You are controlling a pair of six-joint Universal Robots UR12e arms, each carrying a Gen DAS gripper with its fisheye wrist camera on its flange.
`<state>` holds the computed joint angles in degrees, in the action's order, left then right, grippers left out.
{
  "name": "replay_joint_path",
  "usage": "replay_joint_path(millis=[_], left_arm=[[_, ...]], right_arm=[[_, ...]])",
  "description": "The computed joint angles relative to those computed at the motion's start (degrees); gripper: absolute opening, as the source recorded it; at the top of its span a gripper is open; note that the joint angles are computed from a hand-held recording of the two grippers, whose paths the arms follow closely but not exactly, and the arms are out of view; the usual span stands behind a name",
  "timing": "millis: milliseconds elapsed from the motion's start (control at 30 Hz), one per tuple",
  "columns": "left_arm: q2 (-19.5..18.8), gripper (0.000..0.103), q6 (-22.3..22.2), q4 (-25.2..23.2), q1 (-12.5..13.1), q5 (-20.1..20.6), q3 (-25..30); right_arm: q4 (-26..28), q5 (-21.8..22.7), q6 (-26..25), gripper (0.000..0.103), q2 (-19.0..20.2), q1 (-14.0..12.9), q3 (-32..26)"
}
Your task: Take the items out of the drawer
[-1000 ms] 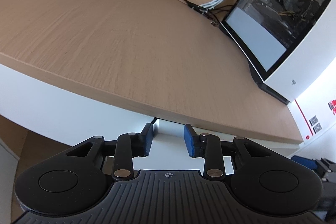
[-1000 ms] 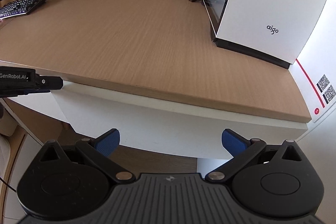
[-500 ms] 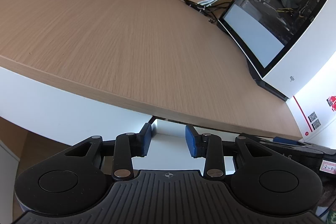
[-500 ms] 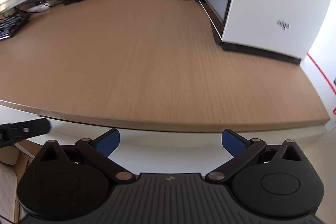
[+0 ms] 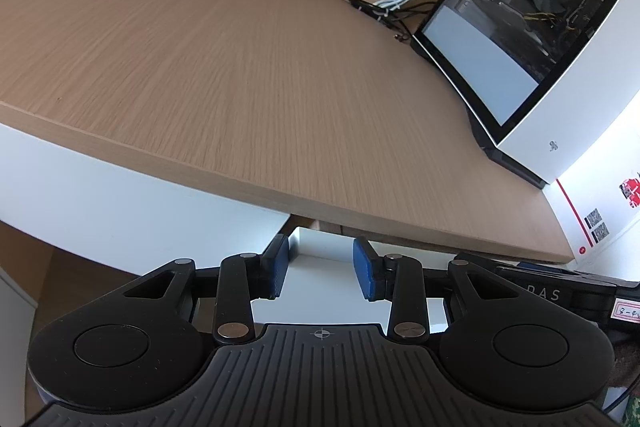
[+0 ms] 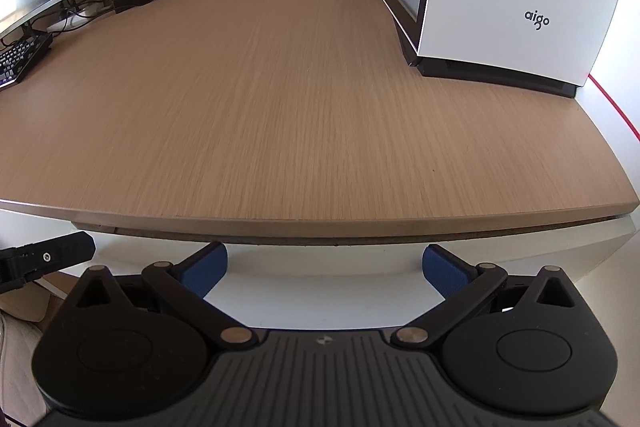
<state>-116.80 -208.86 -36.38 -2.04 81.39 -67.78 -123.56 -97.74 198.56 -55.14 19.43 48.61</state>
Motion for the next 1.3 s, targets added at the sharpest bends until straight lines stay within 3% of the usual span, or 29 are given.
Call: replay_joint_path(millis=[167,233,333,633,1033,1200,1300], left_arm=[[0.3,0.038,0.5,0.1,0.2,-0.7,-0.5],[0.3,0.037,0.6,0.0,0.3,-0.9,-0.4],[0.3,0.037,1.4,-0.1,0.4,-1.8,-0.4],[0.2,0.038,1.9,-0.9,0.4,-1.9,-0.2],[0.6,0.037,2.7,-1.6,0.6,-3.1,-0.5],[1.0,0.039,3.7,-1.2,0.4,-2.2,-1.0],[1.6,0.039,4.0,0.0,0.2,-1.5,-2.2]], right_arm=[[3.3,1.4,0.3,0.103,0.5,-0.3,-2.0],[0.7,0.1,0.5,0.103,0.3,-0.1,-1.5],[5.8,0.9,0.7,0.103,2.5,-0.3,-5.6],[2.7,2.4,-1.6,0.103,2.2,-0.5,-3.3],[5.9,2.8,-0.7,0.103,5.0,-1.0,-7.4],[3.4,2.1,-1.7,0.103,5.1,-0.7,-6.5],[5.6,3.7,-1.8,0.103,5.6,-0.9,-8.0]])
